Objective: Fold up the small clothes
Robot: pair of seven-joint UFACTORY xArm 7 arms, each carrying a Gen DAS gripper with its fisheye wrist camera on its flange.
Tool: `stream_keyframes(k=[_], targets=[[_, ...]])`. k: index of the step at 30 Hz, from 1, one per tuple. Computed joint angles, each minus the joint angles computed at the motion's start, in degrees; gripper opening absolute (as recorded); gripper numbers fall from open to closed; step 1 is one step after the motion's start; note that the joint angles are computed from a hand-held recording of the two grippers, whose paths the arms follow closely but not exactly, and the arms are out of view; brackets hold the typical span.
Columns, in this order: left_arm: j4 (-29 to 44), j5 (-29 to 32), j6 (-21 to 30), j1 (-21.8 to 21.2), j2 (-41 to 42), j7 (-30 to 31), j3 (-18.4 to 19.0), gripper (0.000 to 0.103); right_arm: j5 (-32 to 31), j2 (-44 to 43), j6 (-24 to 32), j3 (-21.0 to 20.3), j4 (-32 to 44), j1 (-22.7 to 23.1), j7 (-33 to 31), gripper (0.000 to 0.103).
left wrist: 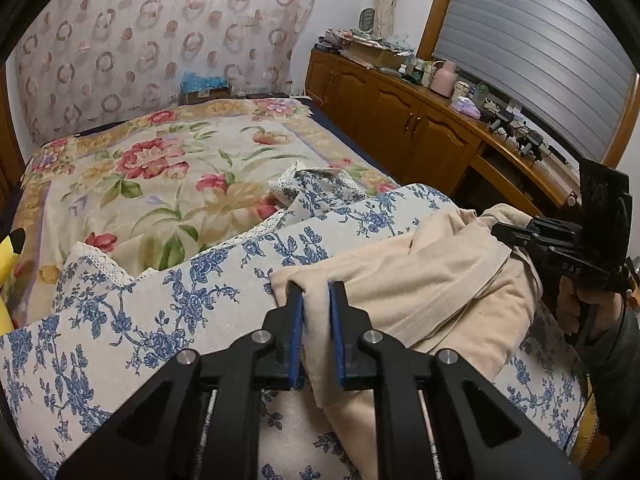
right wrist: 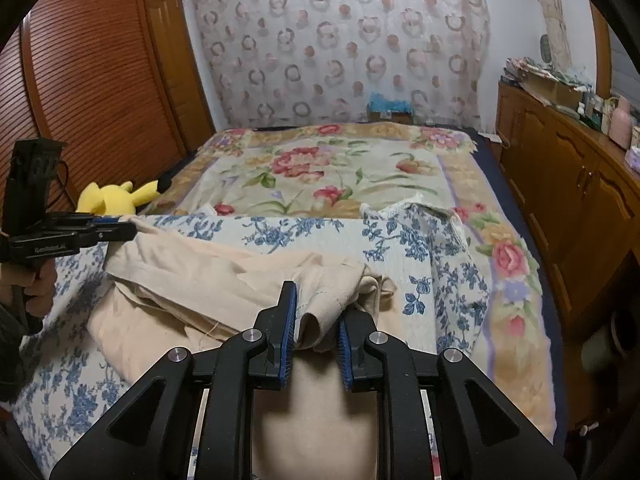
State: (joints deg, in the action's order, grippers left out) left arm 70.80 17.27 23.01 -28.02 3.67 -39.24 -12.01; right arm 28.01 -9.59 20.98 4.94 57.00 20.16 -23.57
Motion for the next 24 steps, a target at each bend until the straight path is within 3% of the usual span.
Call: stream_keyframes(k=[2,6,7,8,9,13,20,24], targets=[[0.0,0.8,0.3,-0.1,-0.2,-0.3,0.1,0.017,-2.8,-0.3,-0.5,0.8,-0.3,-0.7,2.2,0.021],[-0.6,3.3,1.0,0.0,-1.1,-2.7,0.2,0.025,-10.0,-1.0,-2.0,2.4,-0.9,-2.3,8.8,0.044],[-1.0,2.7,0.7,0.1,-1.4,-2.2,0.1,0.029,-13.0,-1.6,-2.9,3.2,-1.5,-3.1,11.5,0.054],[-1.7,1.3,0.0,0.4,-2.0,-1.0,0.0,0.032,-14.1,-1.9,-3.5,3.1,-1.8,-3.1,12.5,0.056],[-2.3,0.6,-0.2,0.6,-2.4,-0.4,-0.2,0.041,-14.6,-2.5,-3.8,2.8,-2.2,-3.0,13.0,0.057],[-4.5,-0.5,-0.8,1.2,-4.1,0.5,-0.7,0.058,-15.4,-4.0,-3.7,1.3,-3.3,-2.0,12.9,0.060],[-8.6,-3.3,1.9,1.3,-5.8,3.9,-2.0,0.058,-13.2,-4.9,-0.3,-0.6,-5.0,-1.3,10.7,0.060],[-7.4,-2.3,3.5,1.0,-4.1,4.1,-2.2,0.058,-13.5,-2.9,1.9,-0.3,-2.9,-1.4,8.9,0.060]])
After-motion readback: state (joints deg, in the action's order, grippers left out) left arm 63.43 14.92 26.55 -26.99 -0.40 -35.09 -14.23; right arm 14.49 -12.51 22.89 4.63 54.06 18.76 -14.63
